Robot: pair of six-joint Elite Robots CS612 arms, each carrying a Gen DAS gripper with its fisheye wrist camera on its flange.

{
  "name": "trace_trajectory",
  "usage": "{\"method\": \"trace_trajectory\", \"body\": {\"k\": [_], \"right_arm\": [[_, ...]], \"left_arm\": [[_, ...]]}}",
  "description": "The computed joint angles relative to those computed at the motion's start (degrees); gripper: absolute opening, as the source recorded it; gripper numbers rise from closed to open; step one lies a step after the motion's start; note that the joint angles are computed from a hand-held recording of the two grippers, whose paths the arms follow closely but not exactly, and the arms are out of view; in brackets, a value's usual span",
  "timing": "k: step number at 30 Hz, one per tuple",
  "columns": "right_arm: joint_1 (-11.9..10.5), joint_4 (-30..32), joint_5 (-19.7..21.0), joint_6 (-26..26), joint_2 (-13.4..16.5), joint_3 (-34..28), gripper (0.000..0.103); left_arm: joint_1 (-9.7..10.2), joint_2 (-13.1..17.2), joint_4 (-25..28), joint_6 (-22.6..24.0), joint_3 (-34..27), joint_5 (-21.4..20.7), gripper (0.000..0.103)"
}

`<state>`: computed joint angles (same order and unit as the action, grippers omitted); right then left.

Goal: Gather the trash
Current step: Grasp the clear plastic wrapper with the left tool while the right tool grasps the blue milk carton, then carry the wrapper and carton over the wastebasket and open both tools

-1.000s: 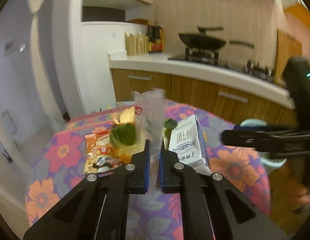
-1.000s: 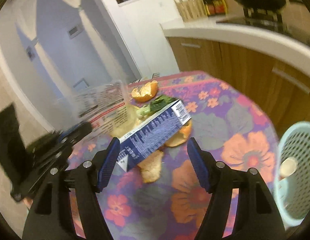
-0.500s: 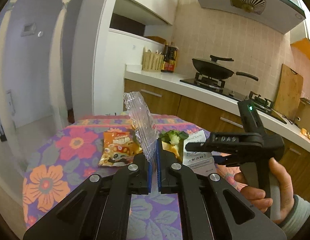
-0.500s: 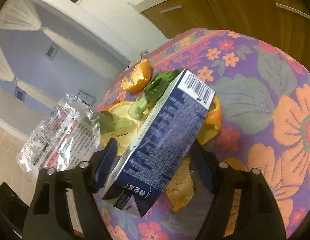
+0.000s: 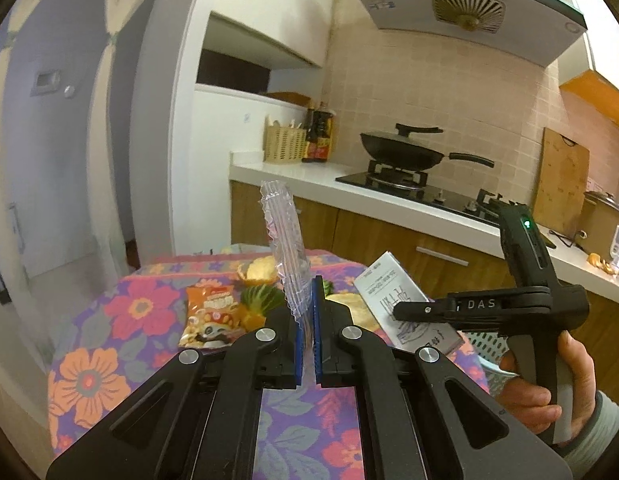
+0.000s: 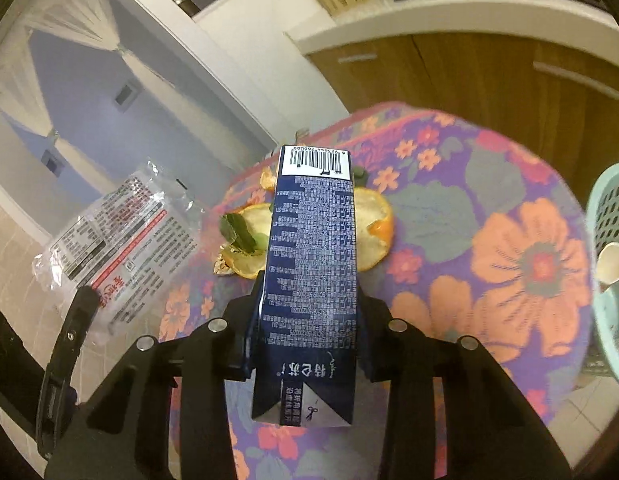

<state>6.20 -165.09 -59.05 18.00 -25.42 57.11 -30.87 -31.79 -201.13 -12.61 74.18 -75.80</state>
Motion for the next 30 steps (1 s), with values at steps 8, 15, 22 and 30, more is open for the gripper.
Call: {"method": "trace_trajectory", "body": {"k": [8,15,22,30], "right_arm": [[-0.65,-8.81,-7.52,-2.23,-2.98,6.22,0.034],[-1.34,-18.10,-17.45,-3.77,-5.39,11.31,0.034],[-4.10,-22.48,-28.99,1.97,-6.88,15.86,0.034],[-7.84,-17.11,-31.87,11.25,-5.32,16.22,0.034]], "left_arm": [[-1.22,-0.55,-0.66,1.84,-0.05,-1.18,0.002],[-2.26,0.11,1.62,4.74,-2.71,-3.32,0.002],[-3.79,2.53,8.20,7.95,-9.10,-6.94,0.002],[-5.53,7.52,20.32,10.21,-20.74,-12.81,0.002]]}}
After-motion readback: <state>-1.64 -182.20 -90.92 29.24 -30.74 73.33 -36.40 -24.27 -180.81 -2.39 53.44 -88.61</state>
